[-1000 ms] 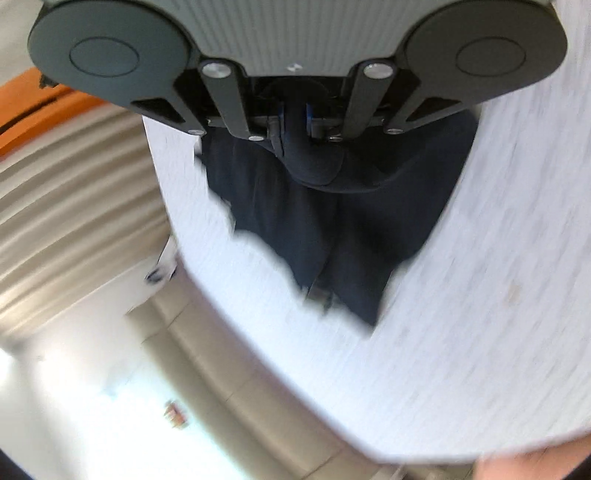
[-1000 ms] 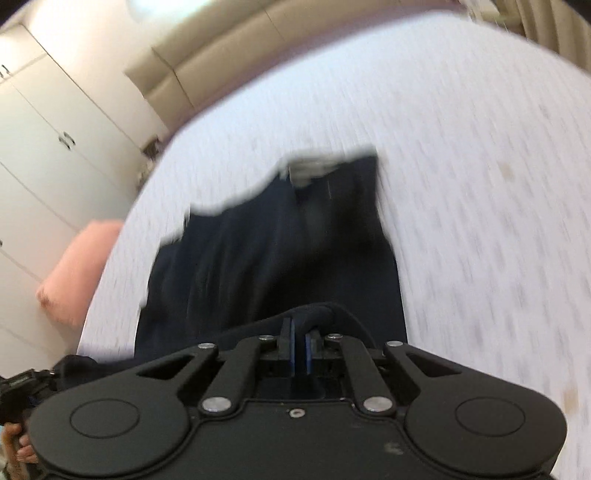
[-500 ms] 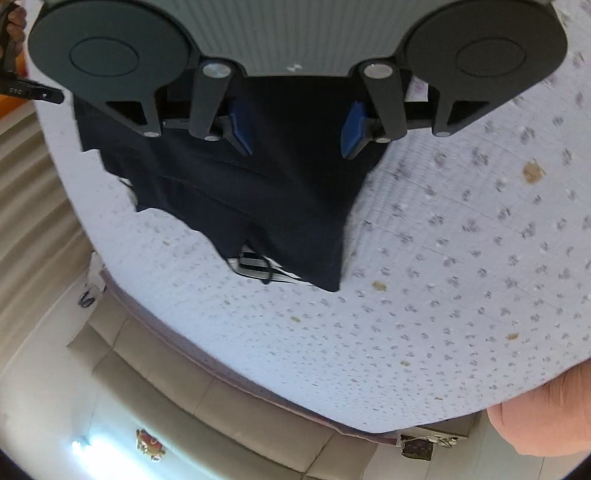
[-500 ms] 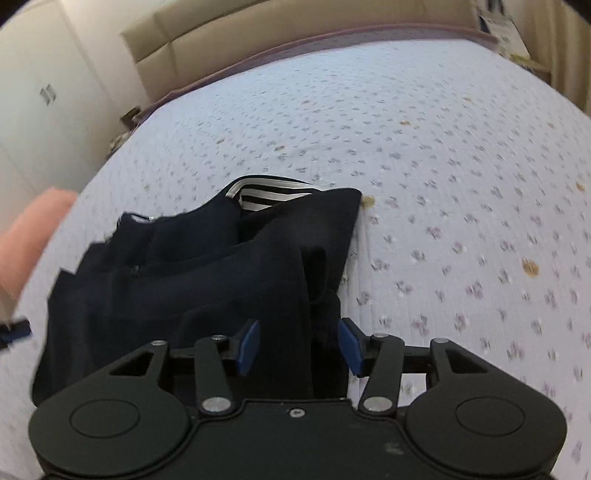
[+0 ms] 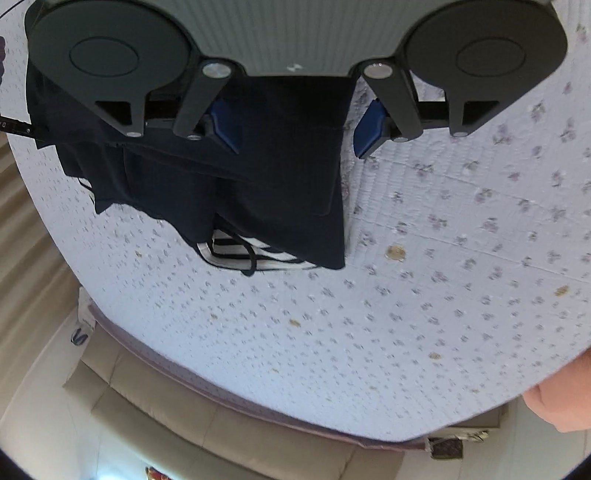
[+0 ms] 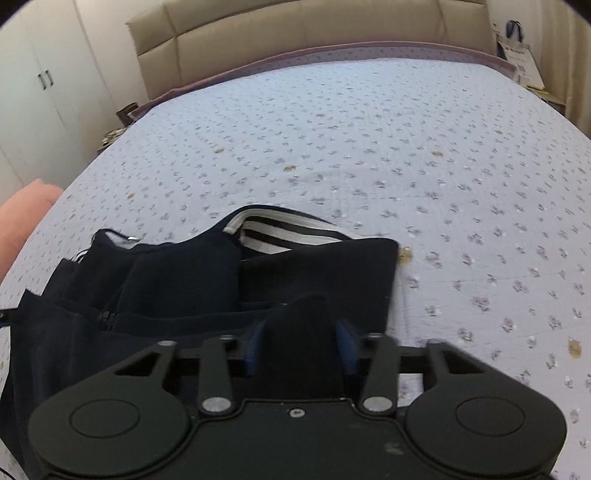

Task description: Fold large clothes

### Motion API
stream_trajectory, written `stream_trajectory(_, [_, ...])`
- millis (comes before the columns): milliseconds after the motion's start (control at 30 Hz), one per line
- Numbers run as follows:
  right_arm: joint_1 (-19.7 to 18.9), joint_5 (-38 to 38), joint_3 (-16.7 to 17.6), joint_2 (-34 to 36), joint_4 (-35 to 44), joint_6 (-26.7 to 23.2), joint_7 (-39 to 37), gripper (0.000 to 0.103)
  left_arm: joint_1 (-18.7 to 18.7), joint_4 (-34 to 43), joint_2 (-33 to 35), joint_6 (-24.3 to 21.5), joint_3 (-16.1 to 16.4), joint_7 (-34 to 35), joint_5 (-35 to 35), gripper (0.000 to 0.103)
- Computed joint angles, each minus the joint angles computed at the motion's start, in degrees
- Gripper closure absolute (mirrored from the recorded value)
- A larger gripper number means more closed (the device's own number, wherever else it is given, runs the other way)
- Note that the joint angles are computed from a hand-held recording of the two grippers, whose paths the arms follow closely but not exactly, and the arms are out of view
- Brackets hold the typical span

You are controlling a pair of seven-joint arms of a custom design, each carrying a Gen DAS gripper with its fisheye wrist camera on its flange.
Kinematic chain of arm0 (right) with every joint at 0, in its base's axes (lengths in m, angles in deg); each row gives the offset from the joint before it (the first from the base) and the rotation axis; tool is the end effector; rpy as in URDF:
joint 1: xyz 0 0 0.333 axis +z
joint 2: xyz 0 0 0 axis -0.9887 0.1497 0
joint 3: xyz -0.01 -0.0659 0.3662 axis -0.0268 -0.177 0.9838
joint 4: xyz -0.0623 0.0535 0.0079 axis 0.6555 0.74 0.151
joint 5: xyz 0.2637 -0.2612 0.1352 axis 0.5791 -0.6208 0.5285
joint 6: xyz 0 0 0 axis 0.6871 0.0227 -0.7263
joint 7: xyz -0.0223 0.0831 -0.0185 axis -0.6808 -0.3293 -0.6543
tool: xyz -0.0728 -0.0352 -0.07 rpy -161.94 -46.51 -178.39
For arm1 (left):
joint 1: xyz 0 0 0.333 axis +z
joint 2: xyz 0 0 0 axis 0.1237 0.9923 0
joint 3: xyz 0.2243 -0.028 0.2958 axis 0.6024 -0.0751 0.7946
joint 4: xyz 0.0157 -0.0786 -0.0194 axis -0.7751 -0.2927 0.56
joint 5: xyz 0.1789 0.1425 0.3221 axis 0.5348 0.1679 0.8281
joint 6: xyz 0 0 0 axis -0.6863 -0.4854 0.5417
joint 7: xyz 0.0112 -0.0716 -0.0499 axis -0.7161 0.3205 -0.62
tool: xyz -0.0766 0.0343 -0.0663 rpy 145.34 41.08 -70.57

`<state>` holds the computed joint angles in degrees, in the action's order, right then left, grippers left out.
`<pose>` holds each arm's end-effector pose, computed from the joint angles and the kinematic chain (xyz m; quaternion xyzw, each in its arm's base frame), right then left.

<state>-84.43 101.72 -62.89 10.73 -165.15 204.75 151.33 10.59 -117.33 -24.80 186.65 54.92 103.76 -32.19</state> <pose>0.5961 -0.0968 0.5840 -0.6484 0.6756 -0.1529 0.3158 0.6754 -0.0800 0.5604 -0.6837 0.6364 -0.3390 0.1123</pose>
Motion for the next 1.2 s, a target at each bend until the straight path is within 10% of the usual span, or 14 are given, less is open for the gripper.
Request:
stream_trajectory(67, [0.66, -1.38, 0.59, -1.18, -1.96, 3.21, -1.05, 0.089, 2.06, 0.34, 0.81, 0.11, -2.52, 6.50, -6.30, 0.040])
stream_trajectory(133, [1.43, -3.61, 1.10, -2.58, -4.32, 6.96, -2.14, 0.094, 0.42, 0.77, 1.37, -0.33, -0.95, 4.37, -2.88, 0.077])
stream_trajectory(200, [2.25, -4.87, 1.41, -4.42, -6.92, 11.11, -3.63, 0.096, -0.07, -1.10, 0.54, 2.76, -0.92, 4.80, -1.60, 0.090])
stream_trajectory(567, [10.79, -2.42, -2.45, -8.01, -7.38, 29.79, -13.49, 0.097, 0.26, -1.50, -4.52, 15.72, -4.29, 23.89, -23.82, 0.093])
stream_trajectory(667, [10.45, -0.05, -1.95, -0.46, -0.06, 33.48, -14.45, 0.097, -2.33, 5.78, 1.78, 18.83, -2.07, 18.64, -16.26, 0.093])
stream_trajectory(733, [12.00, -11.21, -5.42, 5.44, 4.14, 34.69, -2.05, 0.097, -5.82, 11.23, 6.91, 19.45, 2.00, 11.40, -8.72, 0.093])
stream_trajectory(900, [17.38, -24.50, -15.40, 19.40, 16.53, 19.43, 17.04, 0.097, -16.89, 27.01, 21.48, 8.71, 17.14, -6.31, 8.58, 0.092])
stream_trajectory(1000, [16.67, -29.14, -15.19, 24.40, 20.87, 10.61, 20.13, 0.097, -18.77, 30.28, 25.74, 4.43, 19.81, -9.81, 15.00, 0.085])
stream_trajectory(1200, [17.27, -39.24, -14.80, 24.07, 20.53, 11.77, 24.44, 0.069, -17.02, 28.07, 24.42, 6.34, 18.22, -14.33, 19.16, 0.067])
